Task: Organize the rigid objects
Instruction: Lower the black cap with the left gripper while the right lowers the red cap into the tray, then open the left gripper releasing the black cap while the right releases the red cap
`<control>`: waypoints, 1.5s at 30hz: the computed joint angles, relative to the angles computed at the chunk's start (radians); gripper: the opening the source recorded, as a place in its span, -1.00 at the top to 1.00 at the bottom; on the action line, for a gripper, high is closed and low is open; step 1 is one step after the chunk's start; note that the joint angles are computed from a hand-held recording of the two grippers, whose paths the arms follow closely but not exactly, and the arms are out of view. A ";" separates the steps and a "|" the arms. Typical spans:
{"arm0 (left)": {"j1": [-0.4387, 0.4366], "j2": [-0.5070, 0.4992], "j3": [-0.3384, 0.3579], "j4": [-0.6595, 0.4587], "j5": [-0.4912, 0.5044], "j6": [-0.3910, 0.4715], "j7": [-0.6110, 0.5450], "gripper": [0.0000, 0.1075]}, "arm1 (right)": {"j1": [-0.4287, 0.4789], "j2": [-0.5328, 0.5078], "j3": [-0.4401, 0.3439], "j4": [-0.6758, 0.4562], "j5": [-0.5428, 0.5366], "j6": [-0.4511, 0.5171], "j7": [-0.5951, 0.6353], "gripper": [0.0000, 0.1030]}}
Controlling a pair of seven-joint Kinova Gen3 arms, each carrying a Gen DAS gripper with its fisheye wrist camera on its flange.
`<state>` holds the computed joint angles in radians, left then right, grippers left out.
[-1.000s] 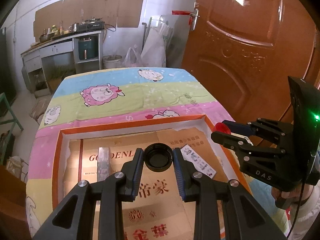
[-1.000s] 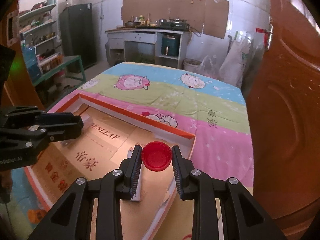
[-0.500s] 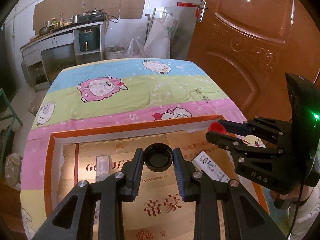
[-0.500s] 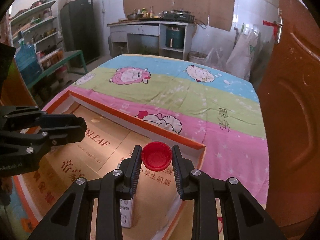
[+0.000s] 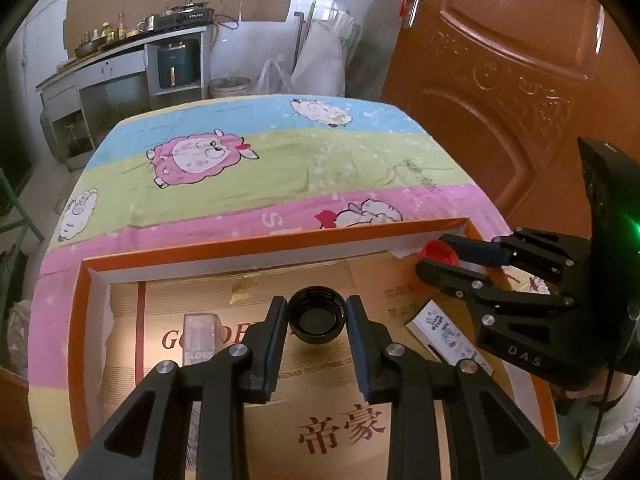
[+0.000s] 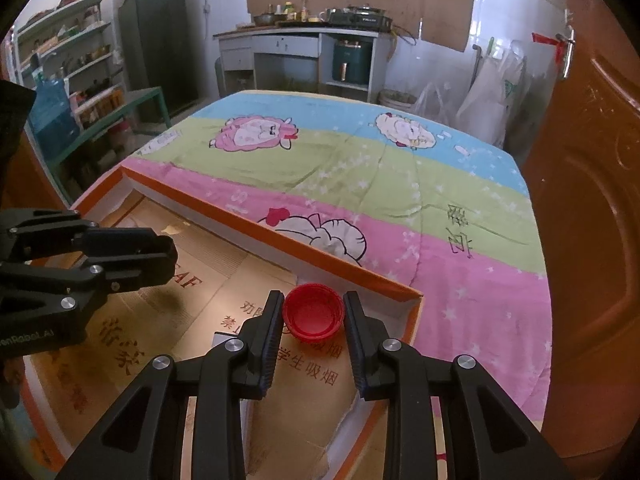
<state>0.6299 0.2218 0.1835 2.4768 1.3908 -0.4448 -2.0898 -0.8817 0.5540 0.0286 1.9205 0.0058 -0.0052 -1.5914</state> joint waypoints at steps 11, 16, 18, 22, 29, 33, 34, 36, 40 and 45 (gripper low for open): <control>-0.043 0.015 -0.043 -0.010 -0.064 0.105 0.018 0.43 | -0.023 0.017 0.018 -0.039 0.030 0.066 -0.011 0.40; -0.031 0.020 -0.047 -0.023 0.007 0.100 -0.054 0.43 | -0.011 0.020 0.004 -0.053 0.053 0.092 -0.024 0.41; -0.038 0.019 -0.039 -0.023 0.011 0.099 -0.057 0.43 | -0.004 0.021 -0.005 -0.059 0.061 0.102 -0.030 0.41; -0.050 0.017 -0.035 -0.015 -0.051 0.107 0.004 0.35 | 0.000 0.022 -0.011 -0.065 0.077 0.113 -0.042 0.41; -0.034 0.002 -0.047 -0.002 -0.095 0.108 0.058 0.08 | 0.028 0.023 -0.045 -0.075 0.099 0.130 -0.046 0.30; -0.011 -0.022 -0.043 0.010 -0.102 0.090 0.078 0.08 | 0.037 0.024 -0.058 -0.085 0.105 0.146 -0.047 0.20; -0.007 -0.028 -0.040 0.011 -0.095 0.087 0.073 0.08 | 0.037 0.024 -0.060 -0.086 0.106 0.149 -0.048 0.18; -0.001 -0.041 -0.032 0.015 -0.076 0.082 0.060 0.08 | 0.052 0.021 -0.079 -0.083 0.107 0.148 -0.045 0.16; 0.011 -0.071 -0.001 0.015 0.030 0.056 -0.022 0.08 | 0.074 0.015 -0.098 -0.067 0.096 0.129 -0.047 0.16; 0.018 -0.127 0.064 0.029 0.126 0.000 -0.075 0.08 | 0.066 -0.018 -0.090 -0.026 0.084 0.097 -0.055 0.16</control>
<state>0.6483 0.0943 0.2473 2.5058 1.5166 -0.4448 -2.1653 -0.8157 0.5361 -0.0616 1.8948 0.0895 0.0921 -1.6468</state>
